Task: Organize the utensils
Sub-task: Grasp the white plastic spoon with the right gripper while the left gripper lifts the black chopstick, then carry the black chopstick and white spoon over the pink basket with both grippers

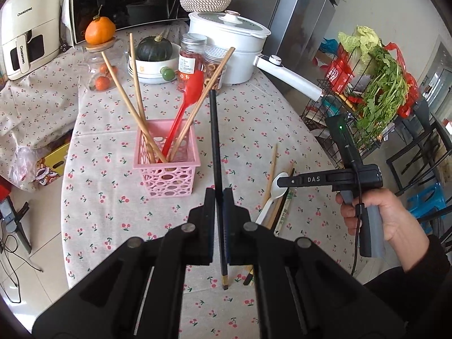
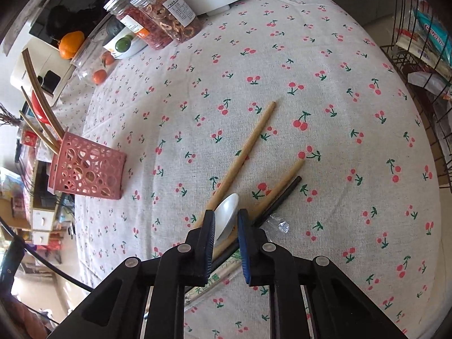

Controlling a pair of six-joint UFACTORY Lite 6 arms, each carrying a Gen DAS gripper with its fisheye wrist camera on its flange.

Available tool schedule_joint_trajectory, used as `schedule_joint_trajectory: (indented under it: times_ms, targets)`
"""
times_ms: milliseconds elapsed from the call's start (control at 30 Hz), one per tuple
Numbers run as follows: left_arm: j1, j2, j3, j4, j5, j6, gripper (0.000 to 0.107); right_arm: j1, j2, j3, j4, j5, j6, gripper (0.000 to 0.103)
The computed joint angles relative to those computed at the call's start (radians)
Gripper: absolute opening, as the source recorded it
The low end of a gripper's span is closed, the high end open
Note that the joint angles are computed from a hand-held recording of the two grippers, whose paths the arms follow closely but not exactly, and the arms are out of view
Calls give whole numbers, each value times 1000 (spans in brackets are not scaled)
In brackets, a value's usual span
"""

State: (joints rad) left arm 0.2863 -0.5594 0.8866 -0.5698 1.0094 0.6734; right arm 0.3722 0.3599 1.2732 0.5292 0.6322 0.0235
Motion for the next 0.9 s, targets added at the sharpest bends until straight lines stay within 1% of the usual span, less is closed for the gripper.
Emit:
schedule_joint_trajectory:
  times_ms: [67,133,267,367,467,600,667,700,733,800,833,867,900]
  targets:
    - [26,-6,-5,-7,6,20,6,1,-1,-7,20,-10,-14,13]
    - [61,-10,-3,-22,17,46,6,15,-4,-11,-7,-21,2,6]
    - [128,-43,-1,-47,4,78,6,48,-55,-33,-103,-68,76,5]
    - [201,-55,20,-93,25,127,6,78,-130,-51,-182,-88,144,4]
    - [283,-60,55,-148,66,185,5,115,-225,-67,-320,-103,265,3]
    - [416,-60,113,-255,143,270,5,186,-348,-58,-613,-96,533,3]
    - [471,-57,138,-307,174,300,5,213,-398,-48,-710,-91,620,3]
    - [488,-57,145,-326,180,307,5,217,-411,-36,-718,-79,626,3]
    - [500,-57,150,-341,185,311,5,208,-420,-28,-685,-72,600,4]
    - [504,-53,152,-350,187,312,5,160,-406,-23,-508,-79,443,5]
    - [500,-54,148,-348,187,311,0,137,-382,-19,-433,-70,376,10]
    - [492,-57,143,-343,184,309,0,118,-352,-14,-381,-52,334,16]
    - [481,-62,137,-337,181,304,0,105,-323,-16,-347,-41,316,30]
